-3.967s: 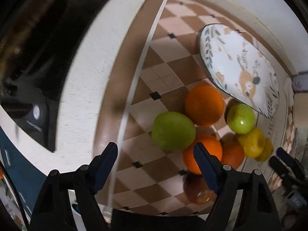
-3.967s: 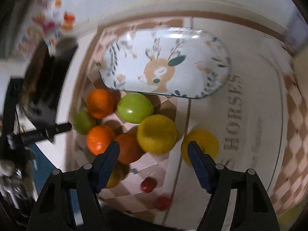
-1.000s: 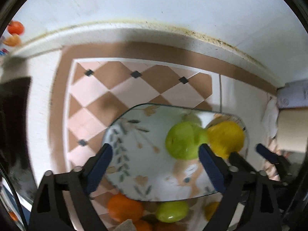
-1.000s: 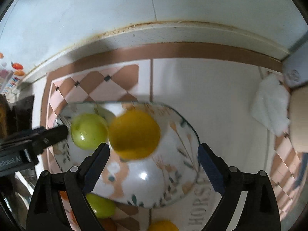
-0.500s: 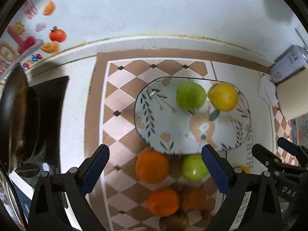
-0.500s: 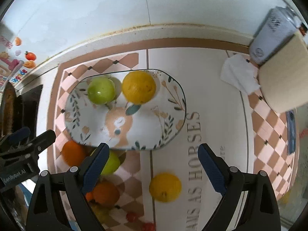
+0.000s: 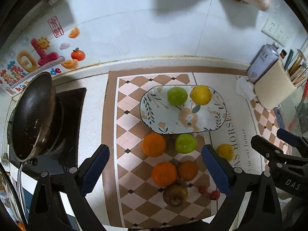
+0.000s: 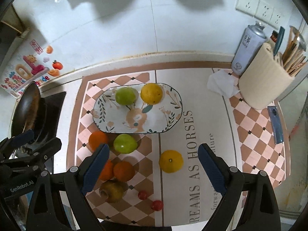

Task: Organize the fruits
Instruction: 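Lift both tools away from the plate, then grasp a second yellow lemon with the right tool while the left tool grasps an orange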

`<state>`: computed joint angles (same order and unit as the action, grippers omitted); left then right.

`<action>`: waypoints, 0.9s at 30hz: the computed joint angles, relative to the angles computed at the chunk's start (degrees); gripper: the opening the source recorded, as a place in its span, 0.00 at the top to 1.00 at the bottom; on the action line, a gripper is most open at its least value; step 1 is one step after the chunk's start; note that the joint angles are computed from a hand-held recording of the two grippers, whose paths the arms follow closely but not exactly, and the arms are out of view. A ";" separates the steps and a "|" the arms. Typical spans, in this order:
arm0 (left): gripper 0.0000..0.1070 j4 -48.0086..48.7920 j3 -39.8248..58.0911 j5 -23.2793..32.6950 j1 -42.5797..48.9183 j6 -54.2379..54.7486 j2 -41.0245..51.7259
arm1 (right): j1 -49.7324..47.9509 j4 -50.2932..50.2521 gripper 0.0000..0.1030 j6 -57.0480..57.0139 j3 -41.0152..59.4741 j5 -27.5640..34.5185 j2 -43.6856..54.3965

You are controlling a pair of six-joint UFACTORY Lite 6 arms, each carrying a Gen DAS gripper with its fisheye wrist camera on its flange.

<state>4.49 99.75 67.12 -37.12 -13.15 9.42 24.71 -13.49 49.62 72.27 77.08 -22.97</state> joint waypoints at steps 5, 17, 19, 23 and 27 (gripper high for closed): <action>0.09 0.52 0.84 1.63 -0.69 -0.43 -3.01 | 8.22 -3.81 0.07 6.72 4.59 5.39 -0.47; 0.05 -1.95 -4.46 -0.37 0.81 -1.38 -2.81 | 6.23 -0.17 0.07 6.58 0.05 1.88 -3.68; 0.05 -1.74 -7.14 -1.86 1.29 -1.68 -1.82 | 0.60 3.52 0.07 2.32 -5.09 -1.35 -5.78; 0.05 -3.64 -12.76 -4.37 2.50 -0.36 0.39 | -11.72 11.61 0.07 -8.20 -16.19 -7.39 -9.50; 0.05 -8.39 -16.38 -5.74 4.56 0.94 5.10 | -23.41 18.85 0.07 -18.77 -26.40 -12.35 -11.71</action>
